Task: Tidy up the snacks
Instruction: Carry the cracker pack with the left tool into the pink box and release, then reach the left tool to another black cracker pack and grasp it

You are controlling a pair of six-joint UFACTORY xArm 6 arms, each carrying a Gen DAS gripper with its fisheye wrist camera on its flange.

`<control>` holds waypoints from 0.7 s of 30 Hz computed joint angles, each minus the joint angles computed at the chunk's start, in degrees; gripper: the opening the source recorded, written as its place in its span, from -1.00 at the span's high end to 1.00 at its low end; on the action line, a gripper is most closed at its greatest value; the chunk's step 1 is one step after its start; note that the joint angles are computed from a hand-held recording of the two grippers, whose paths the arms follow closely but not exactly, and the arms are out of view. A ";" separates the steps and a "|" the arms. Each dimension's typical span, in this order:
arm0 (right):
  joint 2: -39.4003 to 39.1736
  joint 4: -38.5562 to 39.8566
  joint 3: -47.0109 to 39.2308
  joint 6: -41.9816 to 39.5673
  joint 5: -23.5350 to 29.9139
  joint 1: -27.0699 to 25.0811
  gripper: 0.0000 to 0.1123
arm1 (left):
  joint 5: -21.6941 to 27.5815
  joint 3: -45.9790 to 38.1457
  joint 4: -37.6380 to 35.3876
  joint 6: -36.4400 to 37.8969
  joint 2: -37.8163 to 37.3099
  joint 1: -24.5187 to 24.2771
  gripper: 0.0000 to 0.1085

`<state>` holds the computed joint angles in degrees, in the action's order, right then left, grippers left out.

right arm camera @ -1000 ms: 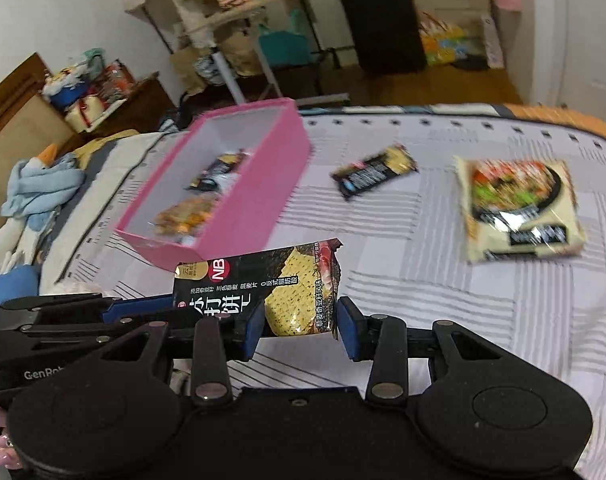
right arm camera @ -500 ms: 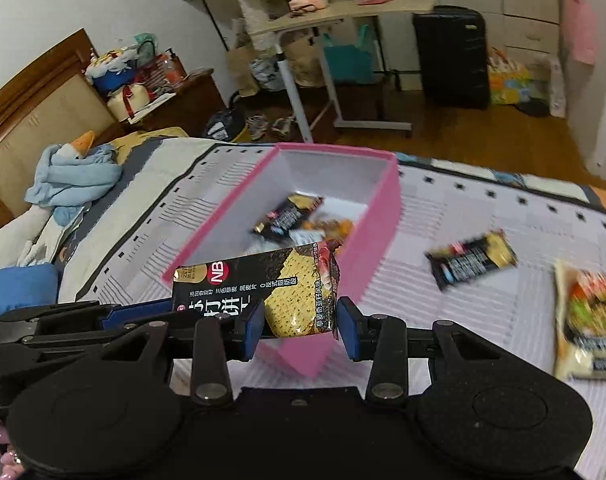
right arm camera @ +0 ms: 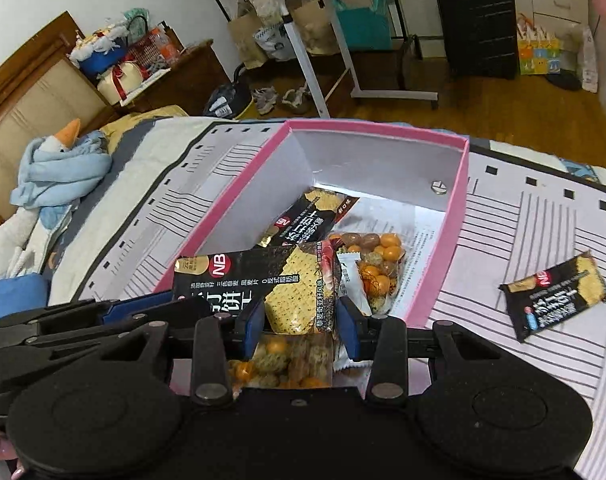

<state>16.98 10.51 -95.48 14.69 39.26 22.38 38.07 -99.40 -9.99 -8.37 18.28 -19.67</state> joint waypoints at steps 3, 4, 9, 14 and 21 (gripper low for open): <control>0.38 -1.38 0.22 1.19 -0.55 0.22 0.15 | 1.31 -2.94 1.02 -0.60 2.71 0.39 0.40; -0.27 -2.26 1.03 1.52 -0.96 0.40 0.13 | 1.80 -3.59 1.18 -1.24 3.25 0.44 0.18; -5.63 -6.35 4.81 0.78 -1.10 0.40 0.01 | -1.20 0.06 4.89 -3.30 0.69 -0.67 -0.08; -13.43 -9.18 9.58 -0.08 0.48 -0.71 0.00 | -0.59 2.02 1.50 -0.15 -2.92 -1.41 -0.14; -24.91 -11.97 17.70 -1.68 1.24 -3.39 -0.02 | 3.48 0.64 -0.17 3.68 -6.73 -3.54 -0.14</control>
